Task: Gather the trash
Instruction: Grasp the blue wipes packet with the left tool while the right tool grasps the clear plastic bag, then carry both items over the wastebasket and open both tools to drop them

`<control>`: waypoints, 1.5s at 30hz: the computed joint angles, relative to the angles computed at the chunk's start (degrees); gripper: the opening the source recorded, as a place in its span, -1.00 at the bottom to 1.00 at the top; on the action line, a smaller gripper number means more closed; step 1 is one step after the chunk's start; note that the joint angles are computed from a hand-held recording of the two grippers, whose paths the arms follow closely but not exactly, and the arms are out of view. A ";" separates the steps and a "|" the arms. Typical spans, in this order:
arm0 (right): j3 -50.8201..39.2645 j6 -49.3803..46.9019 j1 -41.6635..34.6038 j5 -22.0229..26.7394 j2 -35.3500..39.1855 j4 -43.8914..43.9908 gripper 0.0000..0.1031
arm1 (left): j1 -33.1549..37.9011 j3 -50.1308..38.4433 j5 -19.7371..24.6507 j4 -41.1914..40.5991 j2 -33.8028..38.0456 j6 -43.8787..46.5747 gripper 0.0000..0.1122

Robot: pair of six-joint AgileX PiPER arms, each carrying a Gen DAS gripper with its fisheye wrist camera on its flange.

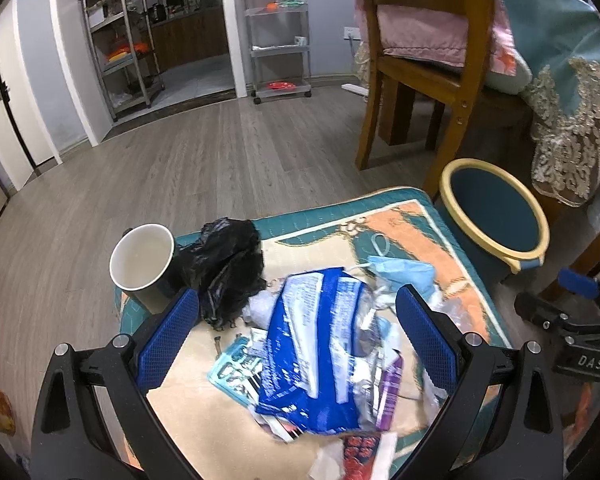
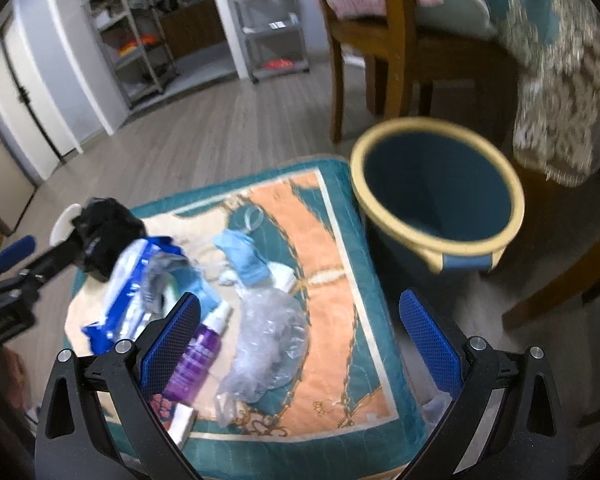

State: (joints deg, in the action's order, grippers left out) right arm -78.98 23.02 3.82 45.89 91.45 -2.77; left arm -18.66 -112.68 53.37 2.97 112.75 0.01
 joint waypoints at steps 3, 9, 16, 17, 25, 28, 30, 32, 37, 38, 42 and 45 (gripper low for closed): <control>-0.28 -2.91 -2.11 0.01 2.88 4.11 0.92 | 1.17 -2.74 1.78 -1.17 2.74 -0.34 0.73; 0.50 -7.87 -2.20 -1.00 6.31 11.67 0.90 | 1.74 -5.80 4.58 -4.66 7.11 2.75 0.73; 0.83 -11.77 0.45 0.10 10.31 16.47 0.65 | 0.34 -5.95 8.14 -3.60 9.43 5.17 0.43; 0.26 -12.03 0.49 0.90 11.09 16.78 0.54 | 0.41 -6.25 8.97 -3.76 9.79 5.27 0.35; -1.48 -15.81 -0.07 2.95 13.50 22.38 -0.40 | 1.46 -6.34 11.54 -5.38 10.13 7.17 -0.53; -1.58 -15.08 -0.01 2.83 12.76 21.55 -0.49 | 1.32 -5.26 11.51 -5.85 9.16 8.99 -0.67; -1.34 -15.63 -0.61 2.48 11.77 22.48 -0.51 | 1.19 -4.42 10.99 -5.59 8.48 9.51 -0.77; -0.88 -15.74 -0.96 1.88 10.49 22.71 -0.51 | 1.56 -3.09 10.21 -6.18 7.27 9.73 -0.81; -1.33 -14.72 -0.70 1.32 8.59 21.22 -0.51 | 1.80 0.24 6.90 -6.24 3.56 9.64 -0.88; -1.53 -14.53 -0.62 1.06 8.36 20.83 -0.52 | 1.96 0.41 6.85 -6.55 3.05 9.75 -0.88; -1.46 -13.95 -1.34 1.17 5.18 20.57 -0.52 | 2.38 1.63 5.09 -8.04 0.45 10.37 -0.89; -2.52 -14.31 -2.20 1.25 3.47 19.94 -0.52 | 2.39 1.40 3.60 -9.48 -1.21 10.72 -0.89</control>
State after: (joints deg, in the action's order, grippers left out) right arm -81.49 8.71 1.62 47.14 94.91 17.17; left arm -16.26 -111.28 56.97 -6.51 111.53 10.73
